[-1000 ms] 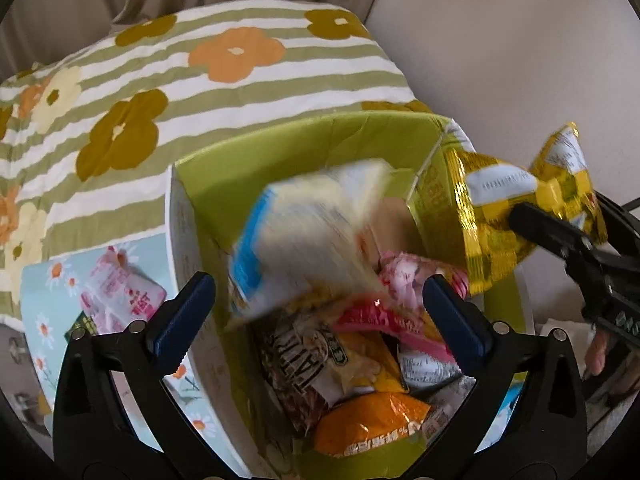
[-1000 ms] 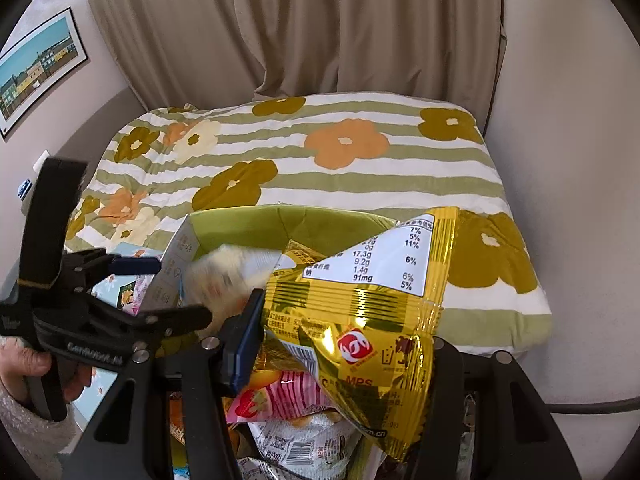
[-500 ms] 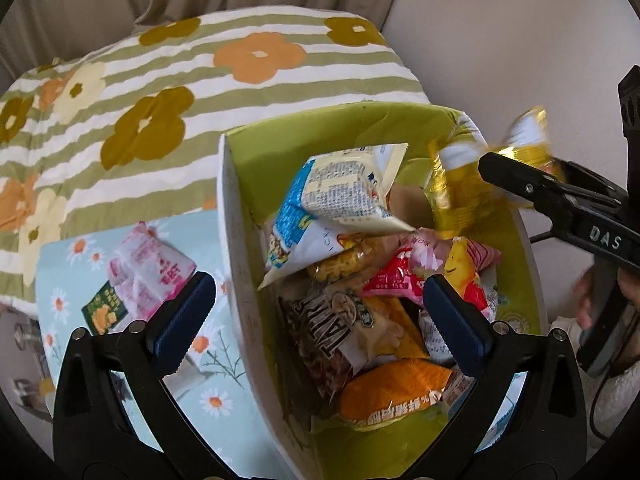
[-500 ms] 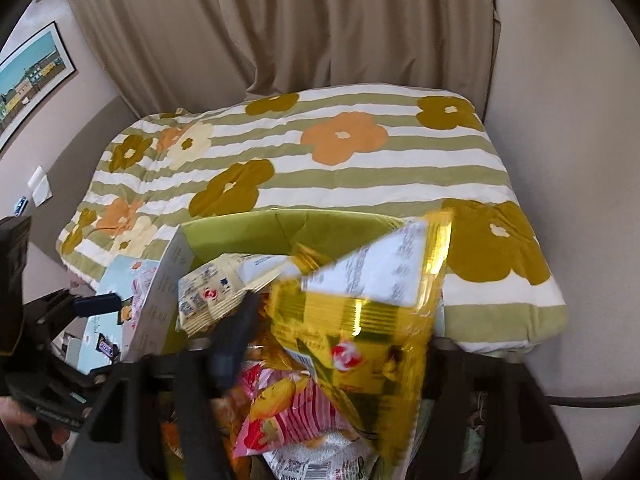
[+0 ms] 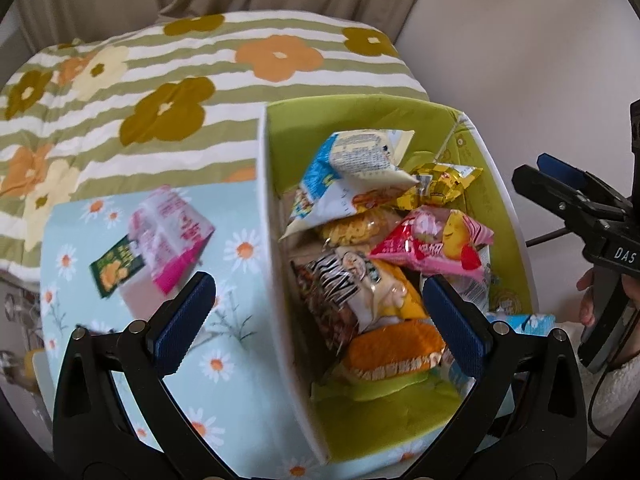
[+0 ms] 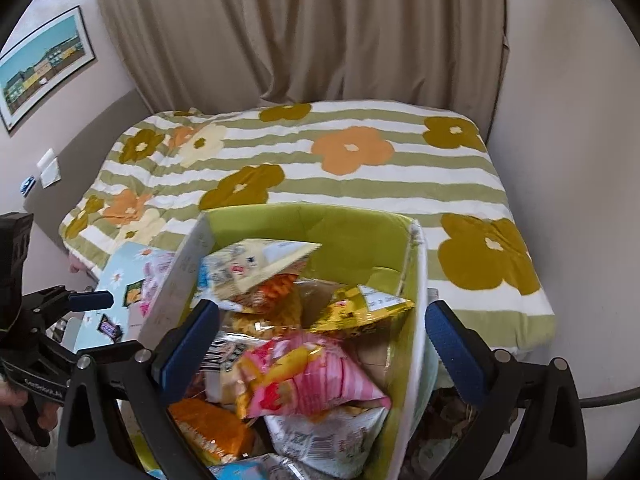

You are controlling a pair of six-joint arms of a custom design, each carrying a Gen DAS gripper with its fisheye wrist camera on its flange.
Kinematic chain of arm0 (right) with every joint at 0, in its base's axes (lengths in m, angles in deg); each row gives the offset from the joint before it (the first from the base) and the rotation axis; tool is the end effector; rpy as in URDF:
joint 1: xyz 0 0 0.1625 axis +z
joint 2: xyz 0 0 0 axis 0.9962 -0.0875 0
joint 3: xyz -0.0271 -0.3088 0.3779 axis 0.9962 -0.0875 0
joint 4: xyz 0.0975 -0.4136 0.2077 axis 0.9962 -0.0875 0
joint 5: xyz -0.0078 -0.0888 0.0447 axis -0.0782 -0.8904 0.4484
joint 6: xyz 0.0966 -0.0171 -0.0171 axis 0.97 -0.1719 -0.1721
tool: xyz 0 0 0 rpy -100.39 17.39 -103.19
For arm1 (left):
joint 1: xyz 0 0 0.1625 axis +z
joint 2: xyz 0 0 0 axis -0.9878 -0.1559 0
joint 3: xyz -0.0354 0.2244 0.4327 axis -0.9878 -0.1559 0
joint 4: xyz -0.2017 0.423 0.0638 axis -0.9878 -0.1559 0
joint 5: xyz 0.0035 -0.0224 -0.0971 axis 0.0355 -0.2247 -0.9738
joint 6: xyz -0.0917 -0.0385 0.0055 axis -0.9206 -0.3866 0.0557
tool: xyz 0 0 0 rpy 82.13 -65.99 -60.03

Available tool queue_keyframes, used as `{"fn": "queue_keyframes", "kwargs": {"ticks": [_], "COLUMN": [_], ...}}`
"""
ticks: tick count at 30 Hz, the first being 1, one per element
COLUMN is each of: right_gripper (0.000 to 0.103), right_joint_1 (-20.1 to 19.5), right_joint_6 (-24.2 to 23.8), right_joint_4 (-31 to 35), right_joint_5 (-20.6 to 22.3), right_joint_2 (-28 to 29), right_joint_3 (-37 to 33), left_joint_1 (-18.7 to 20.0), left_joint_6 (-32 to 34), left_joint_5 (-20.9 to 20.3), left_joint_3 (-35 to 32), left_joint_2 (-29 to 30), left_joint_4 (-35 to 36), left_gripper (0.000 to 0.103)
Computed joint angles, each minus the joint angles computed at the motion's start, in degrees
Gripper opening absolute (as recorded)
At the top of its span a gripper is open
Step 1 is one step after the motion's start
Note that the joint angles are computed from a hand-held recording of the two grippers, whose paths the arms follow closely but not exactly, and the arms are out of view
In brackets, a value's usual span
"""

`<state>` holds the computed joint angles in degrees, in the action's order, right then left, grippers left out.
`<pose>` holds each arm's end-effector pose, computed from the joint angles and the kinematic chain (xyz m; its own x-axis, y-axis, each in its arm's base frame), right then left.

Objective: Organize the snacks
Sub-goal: 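Withdraw both tools from the box back toward the remaining snacks, then grasp the green cracker packet with left tool while right tool grasps pink-white bag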

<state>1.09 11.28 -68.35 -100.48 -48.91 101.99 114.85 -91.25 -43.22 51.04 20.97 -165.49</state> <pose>0.0648 -0.4690 0.4444 -0.7838 -0.1588 0.6004 -0.4668 0.7882 -0.4010 -0.4365 -0.5175 -0.0218 -0.8131 0.2562 -0.5227 0.4055 0.8935 -0.1930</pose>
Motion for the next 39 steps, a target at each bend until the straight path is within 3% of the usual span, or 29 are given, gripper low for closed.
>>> {"fn": "queue_keyframes", "kwargs": {"ticks": [10,17,30,39], "right_gripper": [0.102,0.102,0.102,0.102], "right_joint_1": [5.61,11.42,23.24,25.26], "right_joint_6": [0.90,3.49,16.01,21.80], "right_joint_4": [-0.16,-5.46,-15.29,-19.47], "right_joint_5": [1.25,-0.78,-9.25,-12.37], "right_joint_2": [-1.26,0.60,14.12,24.05], "right_joint_3": [1.53,3.39,3.70,2.14], "left_joint_1": [-3.01,-2.61,4.93,13.43], "left_joint_6": [-5.39,-4.19,11.44,25.75], "left_joint_5": [7.60,10.76,7.46,1.54], "left_joint_3": [7.33,13.21,19.67,18.70], "left_joint_2": [-9.59,-17.03,-28.97,-30.12], "left_joint_4": [3.40,2.31,-0.03,-1.13], "left_gripper": [0.103,0.103,0.103,0.103]}}
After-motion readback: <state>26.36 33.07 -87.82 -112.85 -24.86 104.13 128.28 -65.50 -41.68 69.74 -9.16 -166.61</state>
